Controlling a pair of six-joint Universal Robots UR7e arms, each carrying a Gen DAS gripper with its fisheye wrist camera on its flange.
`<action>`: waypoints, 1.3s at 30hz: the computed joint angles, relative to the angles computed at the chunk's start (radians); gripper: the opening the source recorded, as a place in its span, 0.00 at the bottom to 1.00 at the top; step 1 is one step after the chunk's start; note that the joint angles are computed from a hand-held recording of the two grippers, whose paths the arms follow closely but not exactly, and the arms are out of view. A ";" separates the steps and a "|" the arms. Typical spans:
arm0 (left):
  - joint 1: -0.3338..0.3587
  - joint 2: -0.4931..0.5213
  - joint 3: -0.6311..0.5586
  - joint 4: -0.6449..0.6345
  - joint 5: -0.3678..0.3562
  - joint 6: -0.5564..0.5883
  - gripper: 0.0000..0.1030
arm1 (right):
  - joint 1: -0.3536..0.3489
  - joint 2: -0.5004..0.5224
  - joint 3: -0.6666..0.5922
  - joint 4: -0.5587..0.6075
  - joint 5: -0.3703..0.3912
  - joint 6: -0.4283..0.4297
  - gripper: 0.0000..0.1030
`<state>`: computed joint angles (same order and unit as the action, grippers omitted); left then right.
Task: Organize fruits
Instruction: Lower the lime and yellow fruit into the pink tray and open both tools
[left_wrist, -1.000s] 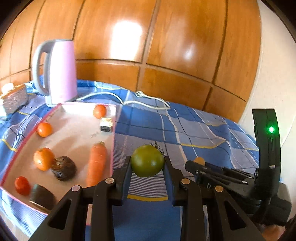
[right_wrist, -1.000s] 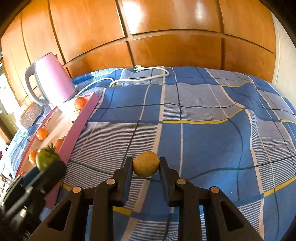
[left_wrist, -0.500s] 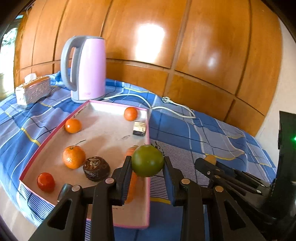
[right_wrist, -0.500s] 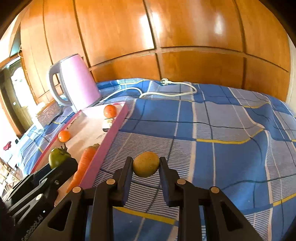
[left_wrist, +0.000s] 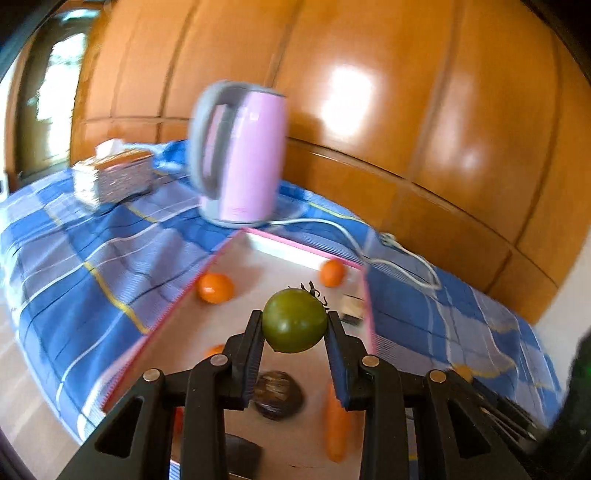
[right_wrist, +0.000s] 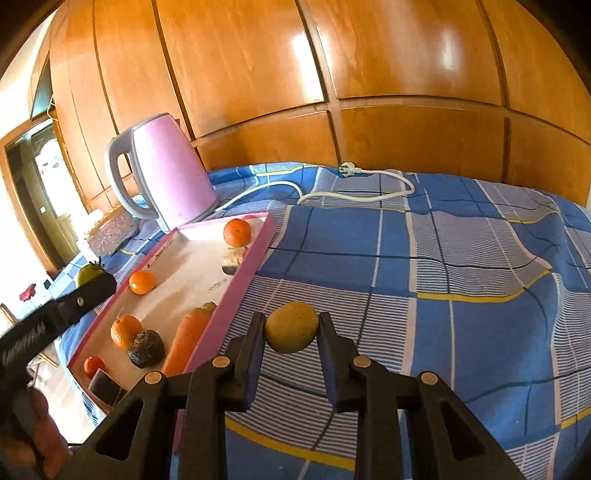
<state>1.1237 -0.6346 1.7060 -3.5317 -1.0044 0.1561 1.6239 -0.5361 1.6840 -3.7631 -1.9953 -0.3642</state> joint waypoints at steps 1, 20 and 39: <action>0.008 -0.005 -0.002 0.008 0.007 -0.023 0.32 | 0.000 0.001 -0.001 0.003 0.009 0.000 0.27; 0.031 -0.047 0.017 0.046 0.042 -0.115 0.32 | 0.049 0.053 -0.135 0.212 0.130 0.004 0.27; 0.074 -0.082 -0.031 0.302 -0.057 -0.150 0.32 | 0.088 0.109 -0.302 0.416 0.053 0.047 0.28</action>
